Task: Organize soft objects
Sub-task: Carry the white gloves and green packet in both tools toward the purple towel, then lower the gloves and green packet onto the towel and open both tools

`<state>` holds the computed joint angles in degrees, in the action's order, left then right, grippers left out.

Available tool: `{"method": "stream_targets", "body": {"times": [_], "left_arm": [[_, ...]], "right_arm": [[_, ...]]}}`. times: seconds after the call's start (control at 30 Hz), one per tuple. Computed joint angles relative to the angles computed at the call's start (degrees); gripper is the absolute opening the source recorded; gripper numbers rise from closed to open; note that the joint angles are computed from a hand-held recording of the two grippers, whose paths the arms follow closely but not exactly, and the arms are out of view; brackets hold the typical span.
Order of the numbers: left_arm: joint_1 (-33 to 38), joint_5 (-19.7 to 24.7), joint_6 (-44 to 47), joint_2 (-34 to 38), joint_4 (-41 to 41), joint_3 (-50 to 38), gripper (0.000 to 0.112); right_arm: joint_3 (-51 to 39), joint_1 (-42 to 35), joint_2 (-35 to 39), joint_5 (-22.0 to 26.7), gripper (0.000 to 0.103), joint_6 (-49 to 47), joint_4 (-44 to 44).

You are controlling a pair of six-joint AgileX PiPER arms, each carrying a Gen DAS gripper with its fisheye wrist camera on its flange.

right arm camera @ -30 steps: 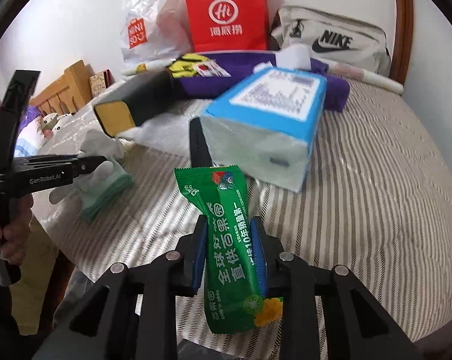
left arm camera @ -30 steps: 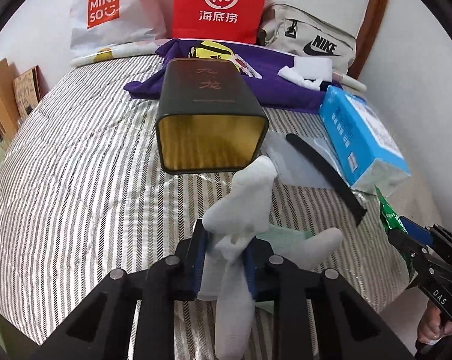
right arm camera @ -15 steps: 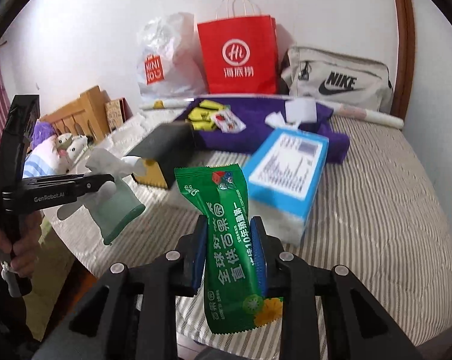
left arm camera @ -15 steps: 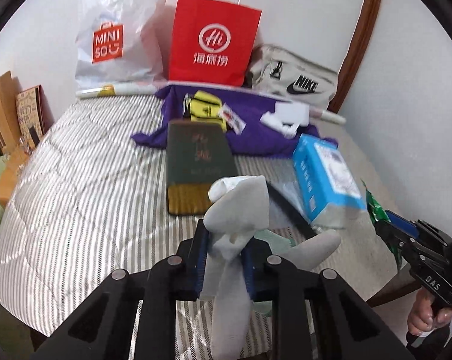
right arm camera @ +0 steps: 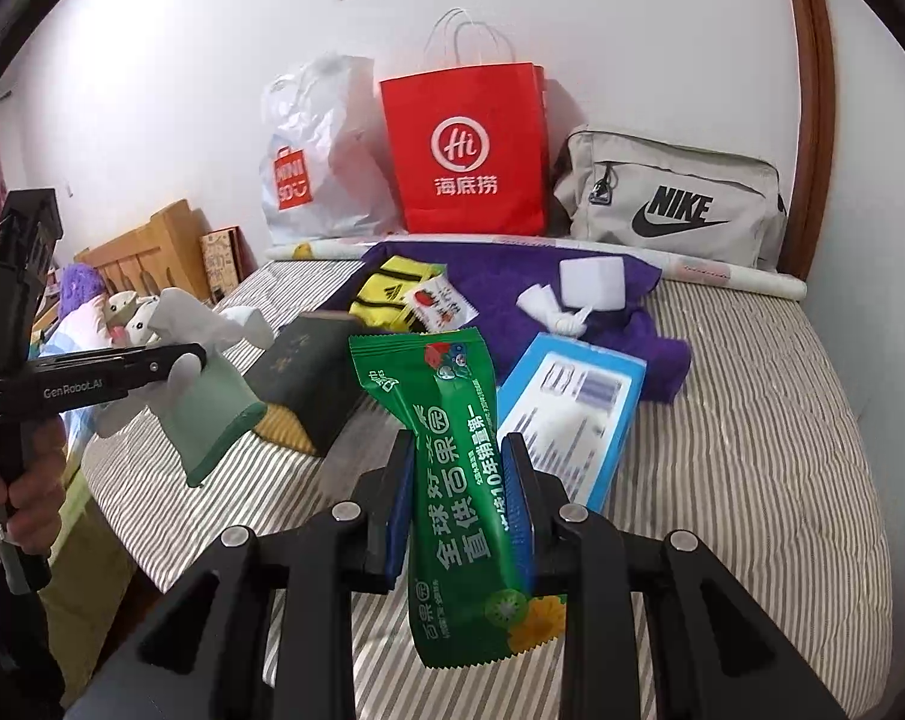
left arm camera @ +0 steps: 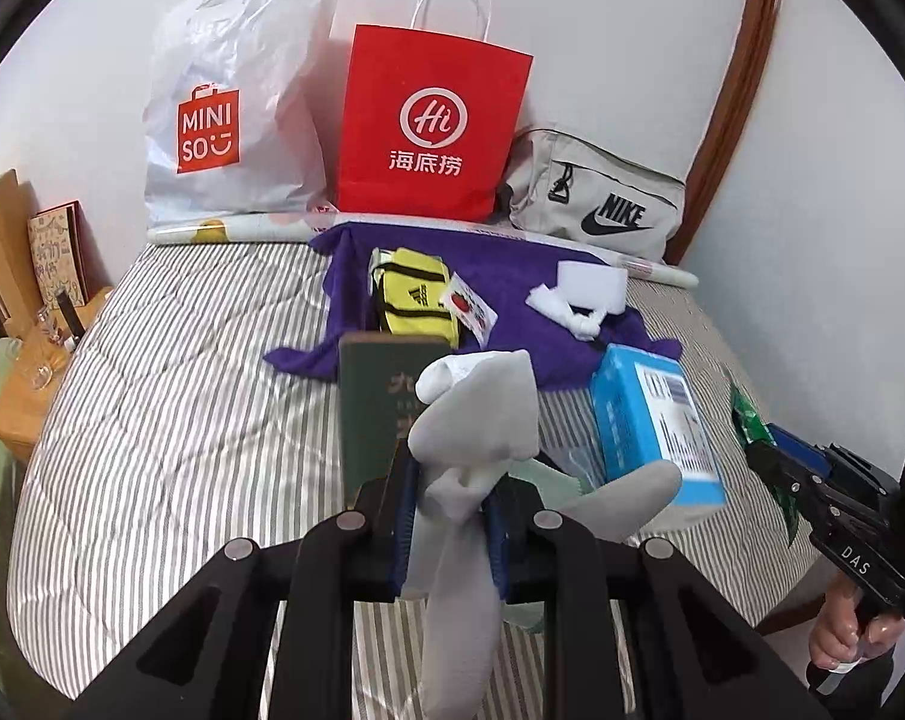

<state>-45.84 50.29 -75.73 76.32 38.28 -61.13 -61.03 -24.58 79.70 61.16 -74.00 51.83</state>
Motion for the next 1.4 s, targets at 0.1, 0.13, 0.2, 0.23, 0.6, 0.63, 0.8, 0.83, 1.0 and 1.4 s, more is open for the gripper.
{"method": "stream_targets", "body": {"times": [0.1,0.13,0.2,0.23,0.6,0.63,0.8,0.83,1.0,1.4], "left_arm": [[3.7,-1.7,4.8,1.9,-3.2,-2.6,0.020],[4.7,-2.0,6.1,2.7,-4.0,-3.5,0.020],[6.5,-2.0,8.5,4.7,-5.1,-5.7,0.020],[7.3,-1.9,9.4,5.7,-5.4,-6.8,0.020],[16.9,-1.4,23.3,17.8,-13.5,-21.3,0.020],[17.7,-1.2,24.6,19.1,-14.6,-23.0,0.020],[20.8,0.0,30.5,25.0,-18.9,-30.8,0.020],[21.6,0.4,32.0,26.6,-20.2,-33.1,0.020],[24.6,2.5,37.1,32.7,-25.1,-40.9,0.020],[28.5,7.4,43.3,45.3,-32.0,-57.0,0.020]], "right_arm": [[-3.1,1.9,2.3,-1.5,0.028,1.9,-0.4],[-4.6,2.8,3.5,-2.3,0.028,3.1,-0.8],[-7.0,4.2,5.6,-3.2,0.028,4.7,-1.3],[-8.5,5.0,7.0,-3.8,0.028,5.6,-1.7],[-29.0,12.9,23.3,-6.3,0.028,16.4,-9.7],[-31.3,13.7,25.0,-5.9,0.028,17.5,-10.4],[-41.1,16.5,31.9,-3.6,0.028,22.7,-13.2],[-43.3,17.1,33.4,-2.8,0.028,23.8,-13.9],[-51.8,20.0,40.2,-1.0,0.028,28.1,-17.8],[-67.7,24.1,51.0,6.0,0.029,34.5,-25.1]]}}
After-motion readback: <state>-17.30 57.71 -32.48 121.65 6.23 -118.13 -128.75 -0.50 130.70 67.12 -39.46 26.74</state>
